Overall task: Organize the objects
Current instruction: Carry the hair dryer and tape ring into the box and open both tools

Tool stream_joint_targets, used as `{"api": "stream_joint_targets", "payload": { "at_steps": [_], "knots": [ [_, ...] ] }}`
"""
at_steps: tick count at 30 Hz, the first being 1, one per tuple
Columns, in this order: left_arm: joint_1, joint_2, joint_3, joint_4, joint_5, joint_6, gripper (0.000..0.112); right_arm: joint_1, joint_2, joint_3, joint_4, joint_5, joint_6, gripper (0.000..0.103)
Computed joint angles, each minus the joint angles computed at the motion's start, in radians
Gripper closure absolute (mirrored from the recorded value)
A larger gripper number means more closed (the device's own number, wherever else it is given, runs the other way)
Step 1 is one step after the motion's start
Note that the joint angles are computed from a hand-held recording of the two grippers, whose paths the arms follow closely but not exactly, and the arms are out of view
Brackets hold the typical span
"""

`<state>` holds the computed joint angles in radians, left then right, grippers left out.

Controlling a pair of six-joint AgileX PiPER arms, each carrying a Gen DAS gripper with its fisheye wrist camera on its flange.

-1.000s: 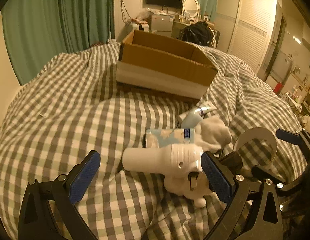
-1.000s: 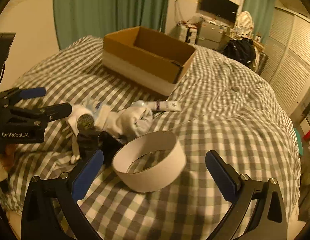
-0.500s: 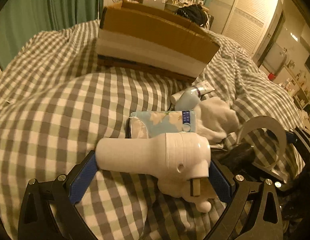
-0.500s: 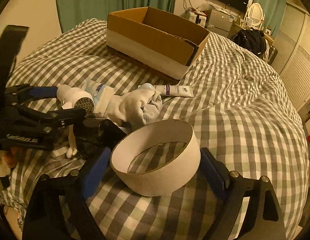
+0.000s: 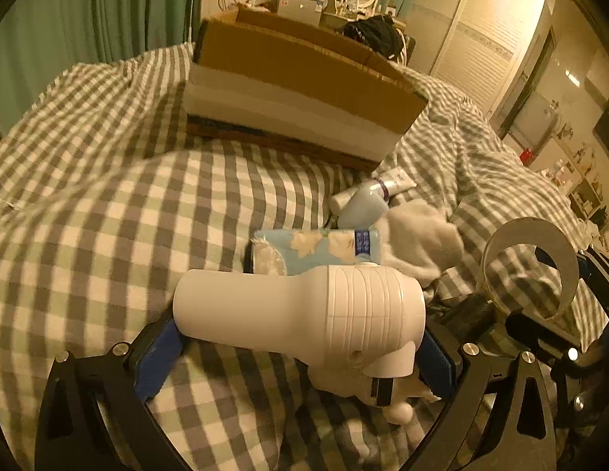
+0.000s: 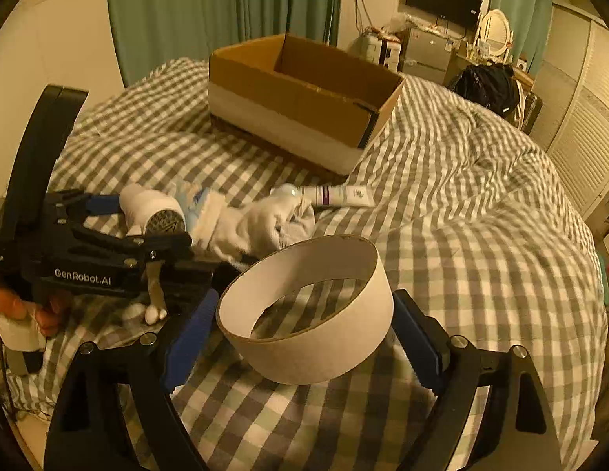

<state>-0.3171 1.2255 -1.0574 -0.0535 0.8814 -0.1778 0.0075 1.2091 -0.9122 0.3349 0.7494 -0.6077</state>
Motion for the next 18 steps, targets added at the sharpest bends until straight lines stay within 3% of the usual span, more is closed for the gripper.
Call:
{"api": "stream_joint_targets", "payload": {
  "at_steps": [8, 14, 18],
  "knots": [
    [0.029, 0.002, -0.157, 0.036, 0.044, 0.021, 0.009, -0.029, 0.018, -0.100, 0.057, 0.012, -0.047, 0.015],
    [0.068, 0.116, -0.381, 0.050, 0.064, 0.054, 0.009, -0.007, 0.093, -0.288, 0.064, -0.001, -0.047, 0.015],
    [0.068, 0.213, -0.545, 0.101, 0.059, 0.062, 0.009, -0.005, 0.222, -0.492, 0.079, 0.004, -0.002, 0.015]
  ]
}}
